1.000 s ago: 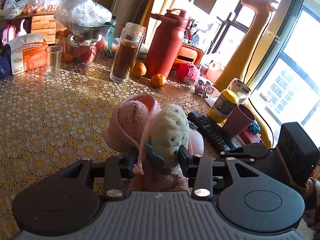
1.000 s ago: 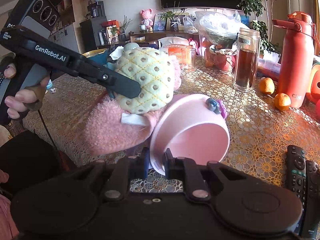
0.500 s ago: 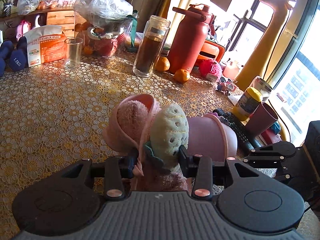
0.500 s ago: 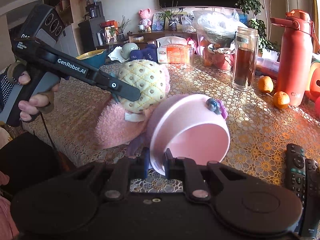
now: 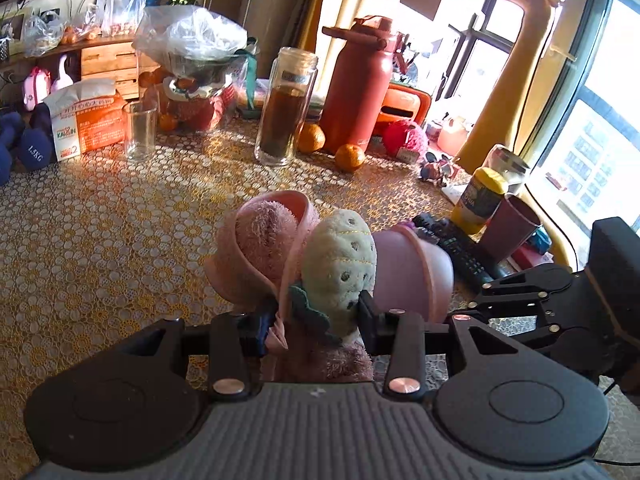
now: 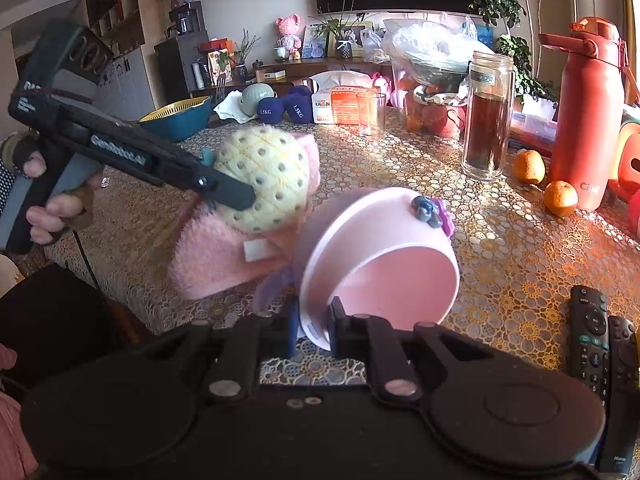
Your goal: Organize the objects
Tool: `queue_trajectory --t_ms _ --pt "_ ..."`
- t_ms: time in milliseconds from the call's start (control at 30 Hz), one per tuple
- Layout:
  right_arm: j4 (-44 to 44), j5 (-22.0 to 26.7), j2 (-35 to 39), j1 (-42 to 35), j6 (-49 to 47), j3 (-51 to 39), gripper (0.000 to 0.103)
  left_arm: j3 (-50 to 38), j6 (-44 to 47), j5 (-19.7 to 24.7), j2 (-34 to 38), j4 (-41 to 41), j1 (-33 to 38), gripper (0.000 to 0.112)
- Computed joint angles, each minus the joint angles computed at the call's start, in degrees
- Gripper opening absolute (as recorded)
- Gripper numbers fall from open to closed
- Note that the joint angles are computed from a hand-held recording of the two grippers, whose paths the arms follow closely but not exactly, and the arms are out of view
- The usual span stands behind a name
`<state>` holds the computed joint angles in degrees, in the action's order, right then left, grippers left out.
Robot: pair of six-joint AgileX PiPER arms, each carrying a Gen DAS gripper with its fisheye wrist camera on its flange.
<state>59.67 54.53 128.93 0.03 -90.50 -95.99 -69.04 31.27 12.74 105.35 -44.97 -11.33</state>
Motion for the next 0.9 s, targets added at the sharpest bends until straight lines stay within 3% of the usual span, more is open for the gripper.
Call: queue_trajectory --t_ms 233,433,567,900 --pt "-0.3 -0.1 -0.2 0.2 -0.1 0.2 0.014 -1.9 11.1 3.7 -1.5 -9.7 -3.3 0.040" --pt "-0.6 -0.1 -0.3 0.2 -0.3 0.2 0.014 -4.2 5.2 2.3 1.9 -4.4 -5.2 0.040" --pt "-0.4 0.4 0.0 0.0 -0.5 -0.2 0.014 -4.6 7.6 2.7 2.9 -8.3 -4.1 0.040" --pt "-0.2 0.7 0.2 0.0 -1.2 -0.7 0.014 -4.3 7.1 2.8 2.7 -8.6 -3.2 0.040"
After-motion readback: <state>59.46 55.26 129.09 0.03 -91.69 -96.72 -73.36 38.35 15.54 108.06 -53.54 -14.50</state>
